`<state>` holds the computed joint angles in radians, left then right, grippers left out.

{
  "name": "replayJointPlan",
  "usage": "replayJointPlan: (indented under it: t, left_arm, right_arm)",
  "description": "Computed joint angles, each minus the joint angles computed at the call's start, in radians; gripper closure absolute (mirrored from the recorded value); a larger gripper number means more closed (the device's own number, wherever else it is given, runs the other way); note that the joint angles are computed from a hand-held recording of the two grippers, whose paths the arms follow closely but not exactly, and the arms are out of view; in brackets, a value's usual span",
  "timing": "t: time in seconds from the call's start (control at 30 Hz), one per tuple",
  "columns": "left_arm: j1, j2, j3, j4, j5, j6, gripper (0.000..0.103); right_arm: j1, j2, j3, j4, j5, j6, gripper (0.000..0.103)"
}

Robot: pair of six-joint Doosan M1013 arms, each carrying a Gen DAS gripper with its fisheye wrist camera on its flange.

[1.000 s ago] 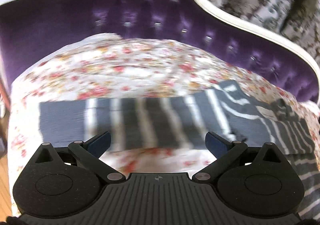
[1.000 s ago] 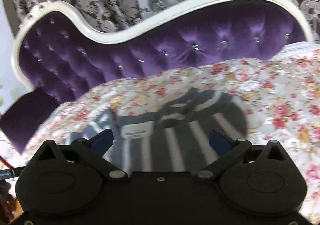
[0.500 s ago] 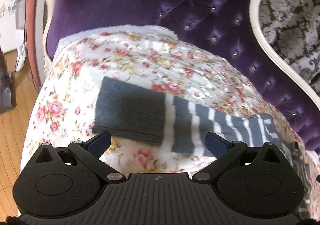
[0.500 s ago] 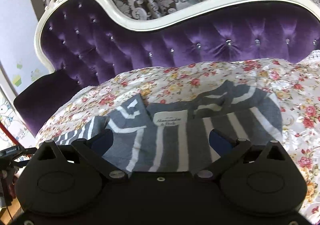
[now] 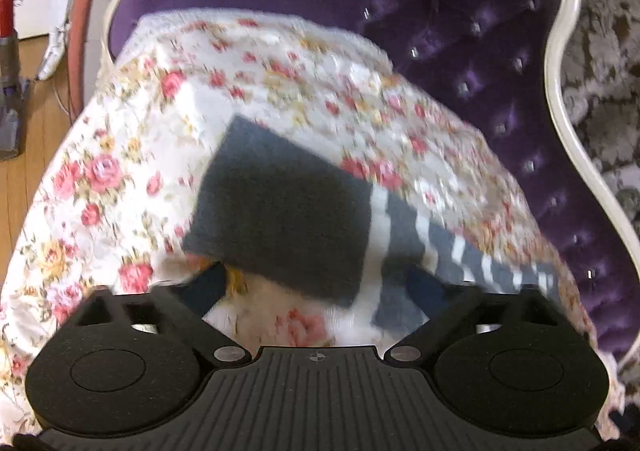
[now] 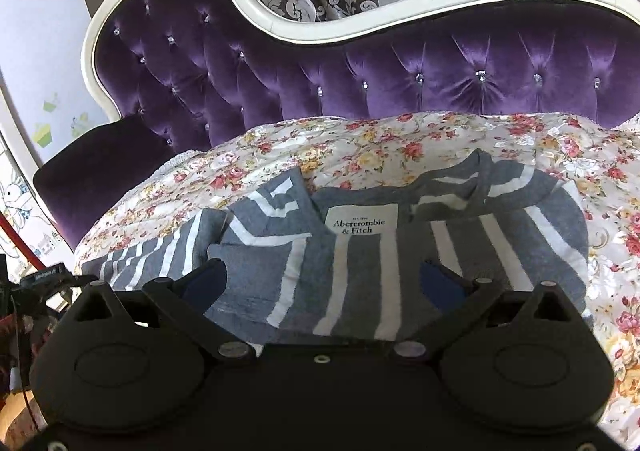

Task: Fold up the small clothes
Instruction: 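Move the left gripper to the ribbed cuff of the other sleeve, then close the left gripper on the ribbed cuff and lift it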

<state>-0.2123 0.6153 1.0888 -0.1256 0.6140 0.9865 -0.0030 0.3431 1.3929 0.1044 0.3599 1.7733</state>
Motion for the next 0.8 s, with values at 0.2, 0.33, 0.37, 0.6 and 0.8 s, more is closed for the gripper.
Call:
replayJointPlan:
  t: [0.2,0.33,0.37,0.6,0.8]
  left_arm:
    - [-0.007,0.007,-0.03,0.124,0.044,-0.112,0.071]
    - [-0.012,-0.023,0.016,0.218,-0.007,-0.2,0.088]
    - [-0.013,-0.03,0.026,0.224,-0.022,-0.198,0.091]
    - [-0.021,-0.045,0.021,0.23,-0.068,-0.143,0.094]
    - [-0.046,-0.061,-0.009,0.139,-0.113,0.035,0.101]
  right_arm:
    - [0.003,0.003,-0.004,-0.006,0.012,-0.007,0.001]
    - [0.003,0.003,-0.005,-0.004,0.016,-0.011,0.001]
    - [0.003,0.003,-0.005,-0.004,0.016,-0.011,0.001]
    - [0.001,0.001,-0.001,0.017,0.009,-0.026,0.001]
    - [-0.004,0.0,0.0,0.035,0.009,-0.025,0.001]
